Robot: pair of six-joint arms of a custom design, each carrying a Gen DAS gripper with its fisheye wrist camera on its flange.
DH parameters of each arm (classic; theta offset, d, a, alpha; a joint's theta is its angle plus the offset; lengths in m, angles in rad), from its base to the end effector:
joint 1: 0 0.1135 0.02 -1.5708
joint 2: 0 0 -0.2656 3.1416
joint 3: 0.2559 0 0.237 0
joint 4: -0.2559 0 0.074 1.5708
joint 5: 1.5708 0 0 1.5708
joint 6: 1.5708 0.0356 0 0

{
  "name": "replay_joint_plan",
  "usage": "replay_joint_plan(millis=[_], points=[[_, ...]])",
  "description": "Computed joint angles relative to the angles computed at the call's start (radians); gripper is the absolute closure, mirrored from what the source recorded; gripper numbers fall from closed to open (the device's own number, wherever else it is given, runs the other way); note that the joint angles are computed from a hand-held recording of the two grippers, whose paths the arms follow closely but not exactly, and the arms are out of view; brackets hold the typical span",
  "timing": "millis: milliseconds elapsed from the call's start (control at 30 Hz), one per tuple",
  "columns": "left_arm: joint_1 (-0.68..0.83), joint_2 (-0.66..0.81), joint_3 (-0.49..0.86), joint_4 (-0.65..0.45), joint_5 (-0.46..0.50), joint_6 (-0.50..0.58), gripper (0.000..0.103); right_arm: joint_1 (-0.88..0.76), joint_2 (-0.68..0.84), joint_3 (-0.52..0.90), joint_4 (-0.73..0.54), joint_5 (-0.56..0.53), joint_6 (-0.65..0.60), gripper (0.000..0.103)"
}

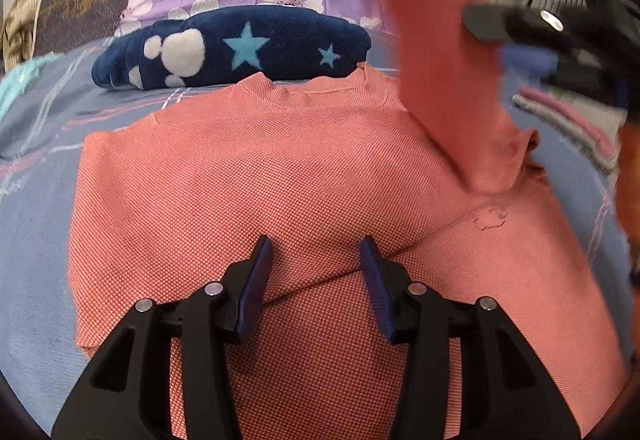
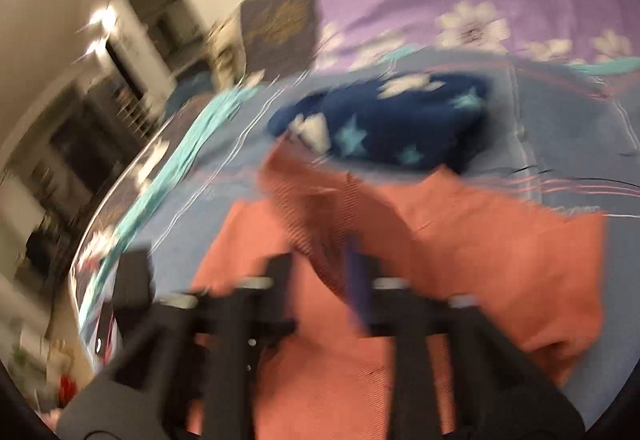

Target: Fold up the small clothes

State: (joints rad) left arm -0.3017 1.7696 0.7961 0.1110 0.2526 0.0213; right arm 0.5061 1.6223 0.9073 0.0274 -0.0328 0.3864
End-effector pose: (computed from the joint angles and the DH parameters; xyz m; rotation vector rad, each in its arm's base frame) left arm 0.3044 -0.1041 0.1356 0.5056 2.3904 -0.4330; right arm 0.2888 0.1614 0.2042 -0.1560 2.3041 0.5053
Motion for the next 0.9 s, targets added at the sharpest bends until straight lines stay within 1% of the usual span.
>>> replay_joint_plan(millis=[33,100,200,267,333,367,400,467,500,567,667,767,833,900], points=[[0.013,0.000,-0.003,0.005,0.028,-0.007,0.054,0.007,-0.005,-0.019,0.006,0.038,0.000,0.043],[0.040,0.002,-0.010,0.018,0.087,-0.023,0.053,-0.013,-0.011,-0.052,-0.006,0.041,0.017,0.052],[0.074,0.003,-0.019,0.039,0.176,-0.042,0.048,-0.047,-0.025,-0.134,0.004,0.071,0.038,0.054],[0.101,0.005,-0.024,0.050,0.257,-0.060,0.048,-0.080,-0.030,-0.196,0.034,0.061,0.039,0.054],[0.128,0.021,-0.020,0.059,0.355,-0.092,0.048,-0.119,0.004,-0.255,0.101,-0.001,0.064,0.054],[0.136,0.032,-0.015,0.063,0.389,-0.113,0.048,-0.127,0.008,-0.284,0.137,-0.019,0.070,0.057],[0.138,0.039,-0.011,0.065,0.402,-0.130,0.047,-0.130,0.008,-0.326,0.203,-0.024,0.067,0.057],[0.137,0.048,0.000,0.063,0.405,-0.159,0.047,-0.118,-0.015,-0.366,0.236,-0.023,0.046,0.055],[0.136,0.051,0.006,0.062,0.407,-0.172,0.046,-0.109,-0.030,-0.383,0.249,-0.037,0.030,0.051],[0.135,0.067,0.034,0.047,0.408,-0.213,0.046,-0.091,-0.052,-0.404,0.250,-0.056,-0.010,0.050],[0.130,0.110,0.116,-0.018,0.383,-0.264,0.043,-0.075,-0.063,-0.406,0.245,-0.050,-0.014,0.049],[0.117,0.150,0.212,-0.087,0.351,-0.305,0.040,-0.104,-0.052,-0.423,0.282,-0.102,0.007,0.049],[0.110,0.177,0.269,-0.116,0.350,-0.352,0.038,-0.104,-0.055,-0.429,0.287,-0.108,0.003,0.048],[0.113,0.196,0.297,-0.132,0.356,-0.388,0.038,-0.085,-0.050,-0.427,0.280,-0.100,-0.016,0.040]])
